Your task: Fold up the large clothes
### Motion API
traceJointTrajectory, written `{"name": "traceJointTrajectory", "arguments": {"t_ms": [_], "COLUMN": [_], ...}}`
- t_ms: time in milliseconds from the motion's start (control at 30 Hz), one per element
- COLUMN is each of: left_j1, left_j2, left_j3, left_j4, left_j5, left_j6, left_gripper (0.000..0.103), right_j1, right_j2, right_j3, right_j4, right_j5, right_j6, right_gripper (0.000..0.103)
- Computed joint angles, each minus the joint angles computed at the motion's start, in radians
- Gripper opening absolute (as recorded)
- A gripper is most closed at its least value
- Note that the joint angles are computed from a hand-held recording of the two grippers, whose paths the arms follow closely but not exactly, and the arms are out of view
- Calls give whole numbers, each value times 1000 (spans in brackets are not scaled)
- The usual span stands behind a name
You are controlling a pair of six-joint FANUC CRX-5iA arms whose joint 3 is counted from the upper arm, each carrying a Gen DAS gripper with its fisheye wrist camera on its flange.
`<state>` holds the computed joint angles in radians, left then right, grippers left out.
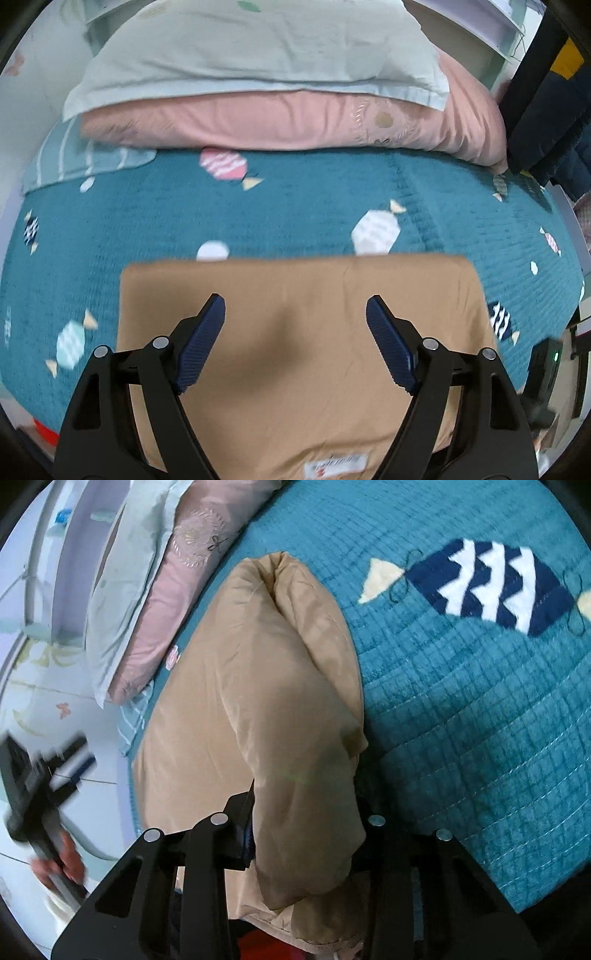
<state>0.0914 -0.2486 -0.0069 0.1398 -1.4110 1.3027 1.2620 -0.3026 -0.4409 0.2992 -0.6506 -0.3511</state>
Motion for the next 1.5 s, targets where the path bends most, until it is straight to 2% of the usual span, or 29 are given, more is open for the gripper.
{"name": "traceJointTrajectory", "arguments": {"t_ms": [33, 100, 167, 200, 267, 367, 500, 633, 733, 833, 933, 1033, 1133, 1233, 1300, 1433, 1500], "left_j1": [-18, -35, -52, -61, -67, -84, -138, -128, -129, -175, -212, -244, -230, -213, -183, -181, -162], "left_j2": [32, 82, 126, 152, 201, 278, 361, 433, 491, 498, 511, 552, 594, 608, 590, 559, 572], "left_j3": [26, 60, 87, 104, 126, 159, 228, 250, 249, 231, 265, 365, 459, 480, 419, 291, 305], "left_j4": [0, 14, 19, 17, 27, 31, -58, -75, -98, -183, -240, -293, -274, -259, -228, -243, -224], "left_j5": [-4, -25, -45, -59, -88, -152, -217, -280, -306, -252, -276, -410, -568, -677, -666, -554, -575], "left_j6": [16, 36, 63, 79, 116, 153, 190, 237, 232, 226, 256, 256, 284, 302, 343, 318, 332], "left_gripper": [66, 37, 20, 14, 14, 1, 1, 0, 0, 2, 3, 3, 2, 2, 2, 1, 1], "right_j1": [-2, -8, -7, -8, -9, -10, -16, -14, -13, -17, -17, -12, -7, -4, -2, 1, 5], "right_j2": [-3, -12, -22, -22, -27, -49, -68, -75, -79, -75, -64, -67, -82, -81, -80, -74, -66], "right_j3": [-7, -27, -40, -41, -50, -85, -120, -129, -142, -152, -143, -148, -181, -184, -188, -180, -157], "right_j4": [0, 5, 8, 7, 11, 18, 27, 31, 47, 69, 72, 85, 134, 147, 160, 152, 120], "right_j5": [11, 42, 58, 60, 72, 115, 167, 176, 195, 220, 223, 226, 256, 257, 260, 256, 228], "right_j6": [-7, -33, -43, -40, -48, -84, -128, -135, -160, -186, -191, -214, -287, -301, -314, -300, -254], "right_gripper": [32, 32, 32, 33, 33, 33, 33, 34, 35, 38, 38, 36, 36, 36, 36, 36, 36]}}
